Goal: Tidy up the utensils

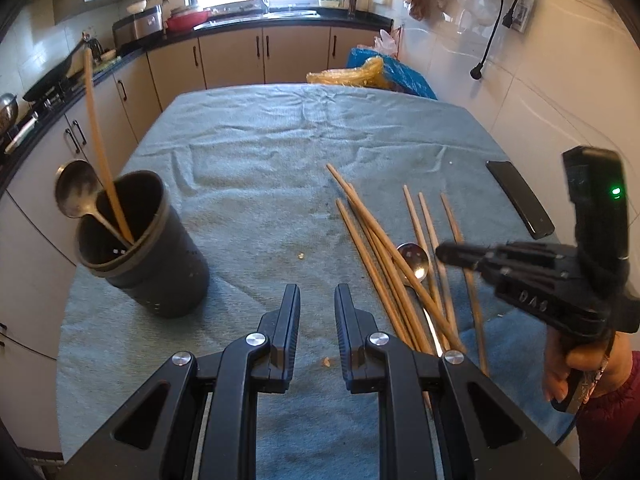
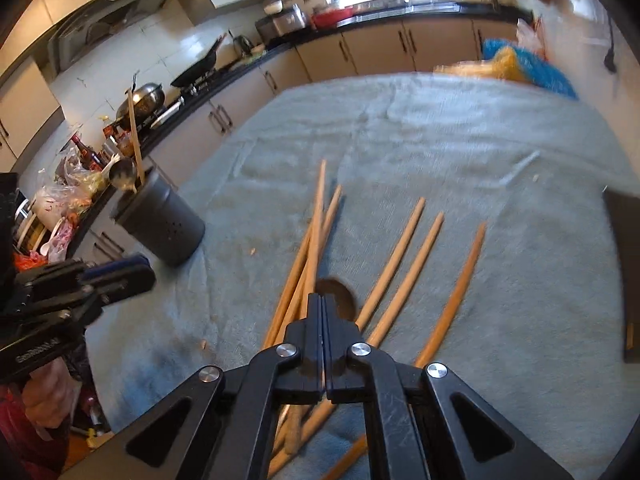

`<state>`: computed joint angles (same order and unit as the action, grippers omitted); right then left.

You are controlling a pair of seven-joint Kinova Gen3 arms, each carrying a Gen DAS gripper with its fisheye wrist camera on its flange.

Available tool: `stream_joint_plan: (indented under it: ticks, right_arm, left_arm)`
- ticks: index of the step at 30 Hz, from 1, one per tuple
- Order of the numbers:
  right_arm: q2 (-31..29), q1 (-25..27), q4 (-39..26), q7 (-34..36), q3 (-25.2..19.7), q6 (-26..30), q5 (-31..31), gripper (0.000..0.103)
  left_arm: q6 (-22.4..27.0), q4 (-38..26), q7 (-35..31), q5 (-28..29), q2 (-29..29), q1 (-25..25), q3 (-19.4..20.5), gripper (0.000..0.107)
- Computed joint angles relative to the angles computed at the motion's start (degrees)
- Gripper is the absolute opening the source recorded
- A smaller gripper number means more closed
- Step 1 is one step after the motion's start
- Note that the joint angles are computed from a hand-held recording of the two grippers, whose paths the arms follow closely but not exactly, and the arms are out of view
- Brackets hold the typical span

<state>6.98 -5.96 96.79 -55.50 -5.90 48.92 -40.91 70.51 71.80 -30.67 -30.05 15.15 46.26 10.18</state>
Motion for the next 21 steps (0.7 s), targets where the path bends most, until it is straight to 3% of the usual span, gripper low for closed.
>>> stream_joint_plan:
  ticks: [2, 6, 17, 21]
  right_arm:
    - [1.3, 1.8, -1.5, -1.2, -1.0, 1.1, 0.5, 0.003]
    - [5.6, 4.4, -4.7, 3.5, -1.0, 6.8, -3.9, 0.009]
    - [11.5, 4.9, -9.9, 7.2, -3.1, 12.6, -3.1, 0.012]
    - [10.0, 2.9, -8.5, 7.9, -3.3, 11.7, 0.5, 0.001]
  left_arm:
    - [-0.4, -0.3, -0.3, 1.2, 0.3, -0.7, 0.0, 0.017]
    - [-0.4, -0.8, -0.4, 1.8, 0.7, -0.8, -0.2, 0.017]
    - [0.4, -3.4, -1.9, 3.3, 2.2, -1.2, -0.9, 0.017]
    - [0.8, -6.1, -2.9, 4.2, 3.7, -1.7, -1.6, 0.017]
